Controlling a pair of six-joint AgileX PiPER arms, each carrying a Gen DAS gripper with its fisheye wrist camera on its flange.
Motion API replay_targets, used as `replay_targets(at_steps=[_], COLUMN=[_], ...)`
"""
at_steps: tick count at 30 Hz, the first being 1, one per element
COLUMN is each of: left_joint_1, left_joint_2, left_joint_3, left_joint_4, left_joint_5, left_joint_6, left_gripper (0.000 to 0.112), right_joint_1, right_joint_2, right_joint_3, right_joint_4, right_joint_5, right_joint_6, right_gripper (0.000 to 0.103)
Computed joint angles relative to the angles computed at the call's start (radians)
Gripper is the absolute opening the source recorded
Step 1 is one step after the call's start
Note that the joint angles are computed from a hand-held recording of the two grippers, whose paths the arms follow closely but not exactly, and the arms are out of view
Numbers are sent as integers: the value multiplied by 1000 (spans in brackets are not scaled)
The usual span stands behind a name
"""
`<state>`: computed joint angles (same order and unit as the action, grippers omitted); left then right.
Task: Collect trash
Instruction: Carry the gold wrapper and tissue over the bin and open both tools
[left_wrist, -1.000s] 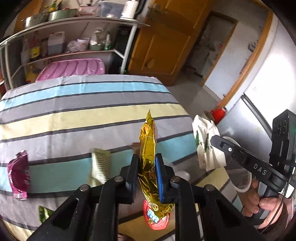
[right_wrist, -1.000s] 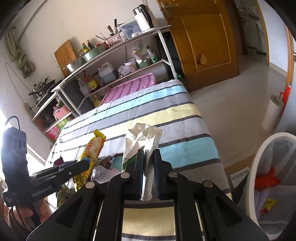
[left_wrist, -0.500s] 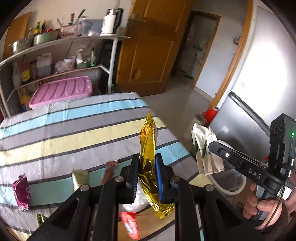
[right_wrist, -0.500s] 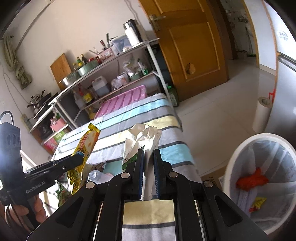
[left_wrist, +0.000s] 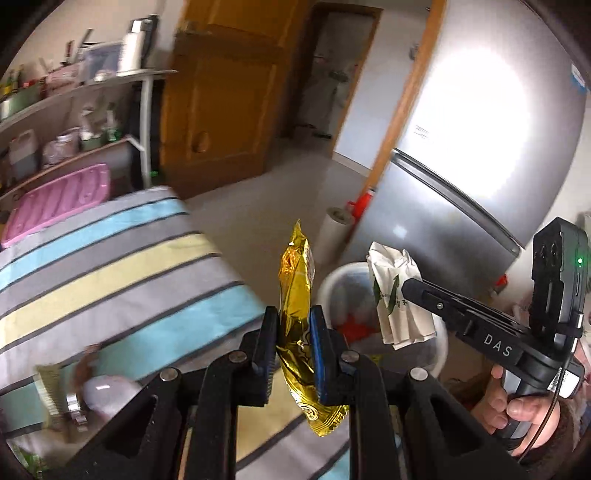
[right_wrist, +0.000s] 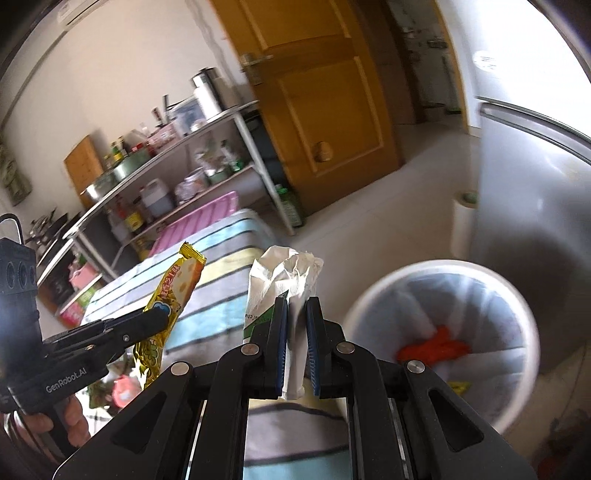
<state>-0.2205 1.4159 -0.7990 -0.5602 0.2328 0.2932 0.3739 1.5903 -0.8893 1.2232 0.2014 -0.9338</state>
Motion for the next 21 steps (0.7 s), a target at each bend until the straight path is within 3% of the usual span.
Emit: replay_targets(at_steps=[4, 12, 21], left_joint_1=[-97, -202, -267], left_joint_2=[96, 300, 465], left_joint_3=[-85, -260, -386], left_joint_4=[56, 17, 206], left_joint_5=[-10, 33, 78], left_joint_6=[-76, -81, -313], left_gripper=[18, 18, 18], right_joint_1=[-86, -217, -288], right_joint_2=[-23, 25, 149], right_joint_3=[36, 56, 32], right_joint_4=[-65, -118, -107], right_joint_5=[13, 32, 38], right_joint_6=[38, 34, -12], right_gripper=[11, 11, 11])
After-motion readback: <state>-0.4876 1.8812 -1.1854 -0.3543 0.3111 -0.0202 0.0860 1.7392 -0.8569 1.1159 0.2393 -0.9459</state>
